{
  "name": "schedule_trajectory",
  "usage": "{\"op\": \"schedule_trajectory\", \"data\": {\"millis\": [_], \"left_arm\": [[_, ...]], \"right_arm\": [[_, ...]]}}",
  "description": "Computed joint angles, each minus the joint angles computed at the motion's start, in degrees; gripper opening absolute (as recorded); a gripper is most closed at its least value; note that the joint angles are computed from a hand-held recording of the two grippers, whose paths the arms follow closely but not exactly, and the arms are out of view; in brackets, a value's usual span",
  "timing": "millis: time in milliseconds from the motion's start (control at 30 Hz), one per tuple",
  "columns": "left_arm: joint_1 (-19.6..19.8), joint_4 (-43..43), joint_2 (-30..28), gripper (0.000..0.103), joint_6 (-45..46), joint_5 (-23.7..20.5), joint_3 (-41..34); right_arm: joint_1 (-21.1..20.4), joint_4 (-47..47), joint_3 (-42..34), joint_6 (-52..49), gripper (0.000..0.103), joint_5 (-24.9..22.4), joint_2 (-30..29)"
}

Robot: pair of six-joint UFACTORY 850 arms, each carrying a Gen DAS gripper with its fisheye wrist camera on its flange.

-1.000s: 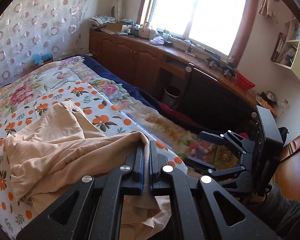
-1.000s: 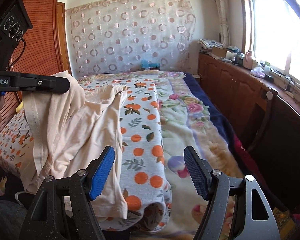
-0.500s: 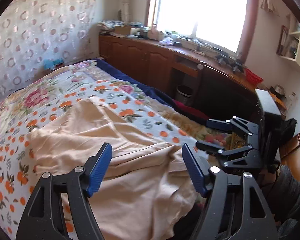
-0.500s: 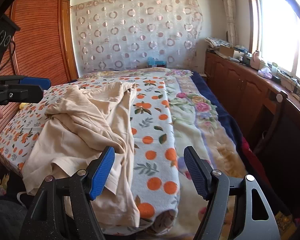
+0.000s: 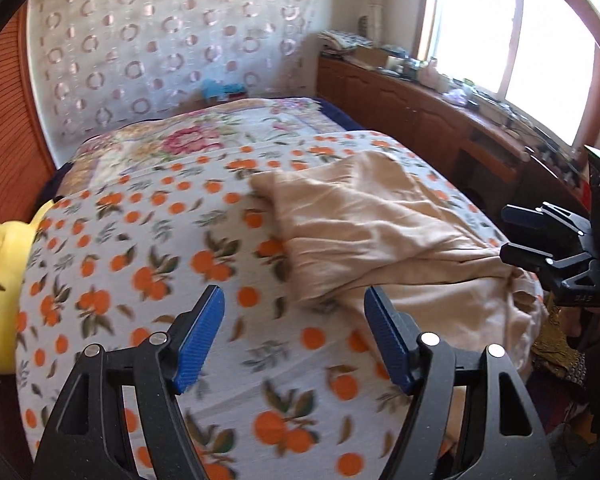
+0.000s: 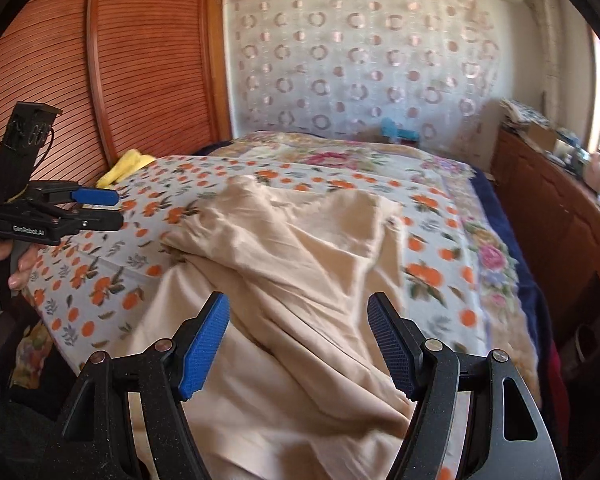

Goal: Fold small clothes
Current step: 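Move both open tools over the folded shirt, then grasp the folded shirt edge with the right tool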

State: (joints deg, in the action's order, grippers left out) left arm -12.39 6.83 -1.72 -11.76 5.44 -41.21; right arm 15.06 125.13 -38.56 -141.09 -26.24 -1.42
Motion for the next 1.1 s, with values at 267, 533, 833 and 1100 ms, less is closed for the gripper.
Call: {"op": "schedule_trajectory", "data": {"millis": [267,533,833,1100], "left_arm": [[4.4,8.7,1.5,0.073,-8.8,2.2,2.6],[5.9,6.6,3.9,0.073,-6.9,3.8,5.1],[6.2,3.6,4.5,0.073,-3.9,4.3,5.7],[5.5,-0.7,4.5,0.073,0.0,4.9,6.0]], "right_arm": [[5.9,-17.1,-11.2,12.8,0.070,3.9,-7.9],[8.8,-35.3,-20.0,29.4,0.069,4.5,-14.7],[11.9,-55.3,-27.0,44.8,0.036,12.9,-20.5],[7.7,-51.1,-28.4,39.9,0.009,9.2,-18.8]]}}
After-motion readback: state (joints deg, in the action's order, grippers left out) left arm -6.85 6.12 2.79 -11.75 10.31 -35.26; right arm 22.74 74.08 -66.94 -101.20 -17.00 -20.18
